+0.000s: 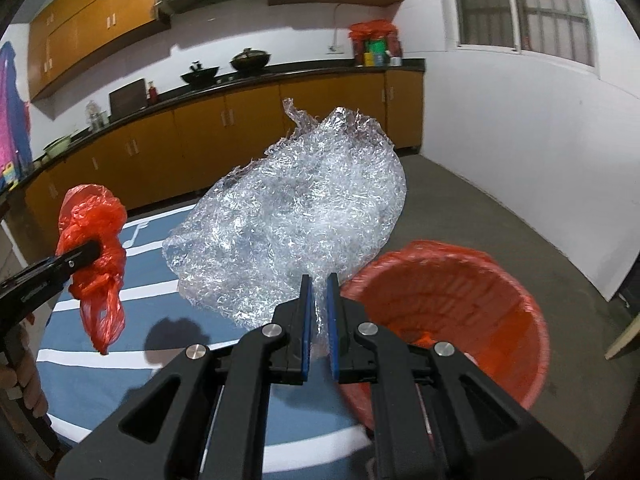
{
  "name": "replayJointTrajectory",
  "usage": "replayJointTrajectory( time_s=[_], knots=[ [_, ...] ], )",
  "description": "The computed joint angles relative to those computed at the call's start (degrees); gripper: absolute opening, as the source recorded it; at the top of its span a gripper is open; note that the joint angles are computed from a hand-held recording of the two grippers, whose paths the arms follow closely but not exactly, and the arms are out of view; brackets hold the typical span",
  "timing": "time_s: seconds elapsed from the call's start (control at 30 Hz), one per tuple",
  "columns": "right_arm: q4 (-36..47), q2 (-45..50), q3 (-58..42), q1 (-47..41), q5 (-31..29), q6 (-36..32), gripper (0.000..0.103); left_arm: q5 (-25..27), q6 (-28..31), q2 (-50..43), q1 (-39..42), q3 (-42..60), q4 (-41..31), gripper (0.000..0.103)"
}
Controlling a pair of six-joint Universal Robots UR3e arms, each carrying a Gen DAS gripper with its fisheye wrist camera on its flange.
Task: Collect trash
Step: 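Carry the red bag and bubble wrap to the wastebasket and open both tools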
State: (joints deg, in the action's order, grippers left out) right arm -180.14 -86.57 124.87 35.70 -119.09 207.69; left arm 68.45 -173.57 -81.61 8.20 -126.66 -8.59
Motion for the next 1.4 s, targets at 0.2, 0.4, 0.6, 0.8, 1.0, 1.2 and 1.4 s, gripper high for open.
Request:
replayJointTrajectory(
  time_s=[0.2,0.4,0.6,0.8,1.0,1.2,1.4],
  knots=[
    [-0.83,-6.11,6.74,-2.56,-0.25,0.47,0.008,1.44,-1.71,-2.12,-6.6,2.13,0.41,0.025],
    [-0.54,-10.28,10.96,-5.2,0.14,0.82,0.008,1.94,-2.9,-6.47,-11.55,4.94,1.85,0.025],
    [0.18,-14.82,15.27,-7.69,0.6,1.08,0.008,3.05,-4.18,-10.76,-16.54,8.77,2.14,0.025],
    [2.49,-18.81,18.49,-10.9,1.6,1.78,0.008,3.68,-5.29,-16.36,-21.31,13.38,2.15,0.025],
    [4.67,-23.38,22.3,-15.13,3.67,1.36,0.008,4.52,-6.75,-23.02,-26.11,19.59,1.31,0.025],
    [6.74,-27.98,25.2,-20.57,6.67,-0.93,0.008,5.42,-7.37,-30.21,-30.03,26.76,-0.44,0.025],
    [7.34,-30.26,27.31,-25.16,9.73,-3.11,0.008,5.23,-7.56,-35.44,-31.8,31.38,-1.39,0.026]
  ],
)
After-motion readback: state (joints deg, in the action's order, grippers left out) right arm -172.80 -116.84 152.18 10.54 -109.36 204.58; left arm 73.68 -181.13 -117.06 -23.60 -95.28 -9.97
